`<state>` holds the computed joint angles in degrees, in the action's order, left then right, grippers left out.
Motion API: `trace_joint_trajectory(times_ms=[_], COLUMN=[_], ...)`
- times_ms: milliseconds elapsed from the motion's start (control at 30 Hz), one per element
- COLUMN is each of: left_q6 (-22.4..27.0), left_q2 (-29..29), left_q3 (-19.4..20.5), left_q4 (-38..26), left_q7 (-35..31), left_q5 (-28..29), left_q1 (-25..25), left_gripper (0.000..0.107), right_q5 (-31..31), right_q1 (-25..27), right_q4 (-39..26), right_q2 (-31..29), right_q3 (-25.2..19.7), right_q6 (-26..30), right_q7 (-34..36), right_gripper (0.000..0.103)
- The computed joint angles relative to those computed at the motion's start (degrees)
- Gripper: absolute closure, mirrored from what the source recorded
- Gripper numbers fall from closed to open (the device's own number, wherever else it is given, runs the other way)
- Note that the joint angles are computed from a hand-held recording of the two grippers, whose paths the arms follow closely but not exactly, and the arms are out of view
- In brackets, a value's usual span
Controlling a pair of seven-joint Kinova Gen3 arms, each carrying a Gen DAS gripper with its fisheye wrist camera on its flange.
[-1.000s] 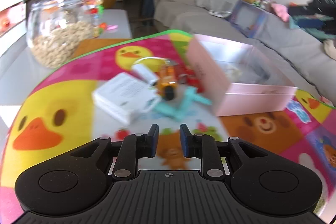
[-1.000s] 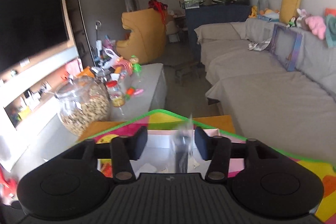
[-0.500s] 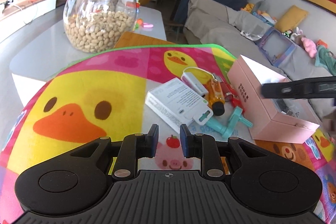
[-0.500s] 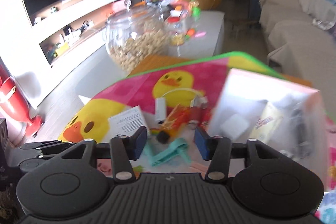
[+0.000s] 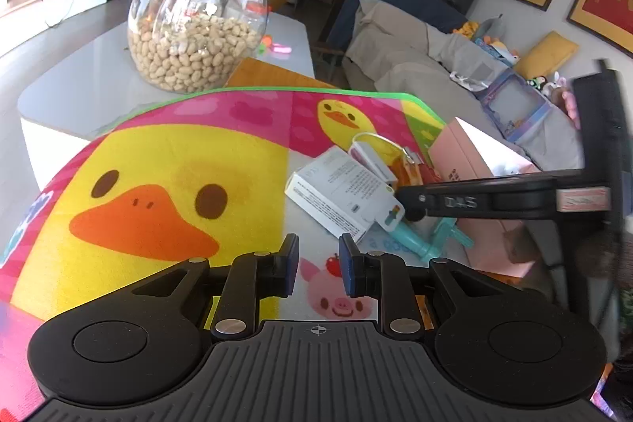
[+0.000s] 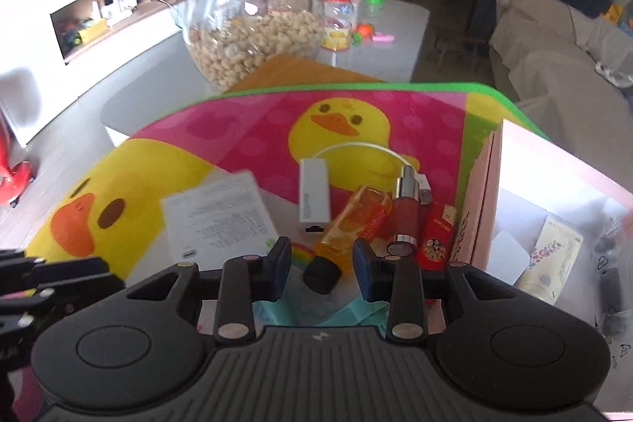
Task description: Organize rigid objects
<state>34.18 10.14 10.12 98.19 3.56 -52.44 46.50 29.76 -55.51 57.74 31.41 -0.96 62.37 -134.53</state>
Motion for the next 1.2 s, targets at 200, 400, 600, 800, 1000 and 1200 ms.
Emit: trace_joint_trajectory(times_ms=[200,400,600,800,1000,1200], left_q6=[0.71,0.57,-0.06,-1.95,-0.39,8.57], left_q2=[-0.29,-0.12,-0.14,1.58,5.70,11.27], left_q3=[0.51,1.16,1.71,1.69,1.21,-4.46], left_q4=[-0.21,-0.14,-0.29,-2.66,-10.04,-19.11], left_q7=[-0.56,-1.53,-5.20,-11.27,-22.25,-19.28], left_q5=[0.23,2.71,5.88,9.06,11.18,9.54], left_q1=[0.28,0.20,0.73,0.93,3.07,9.52], left_gripper=[0.083,0.083,0.083,0.083,0.083,0.083], right_q5=[0.69,2.98,4.83,16.22,21.11,21.87], right_q1=[-0.22,4.29,11.84,-1.24,0.44,10.96], right_q4=[3.93,14.41,26.43,37.69,42.13,45.99], right_q2=[-2.11,-8.67,-16.44,-25.13,-26.37,-27.85], right_q3=[-1.63,-11.64,-21.18,-8.77,-12.44,-22.13], right_q6=[-2.04,-7.21,-15.17,-16.46,-11.16,-15.38], right_q7=[0.74,-2.69,-8.95,-22.93,-32.28,-38.92], right_gripper=[0.075,0.083,0.084,0.053,0.043,0.043])
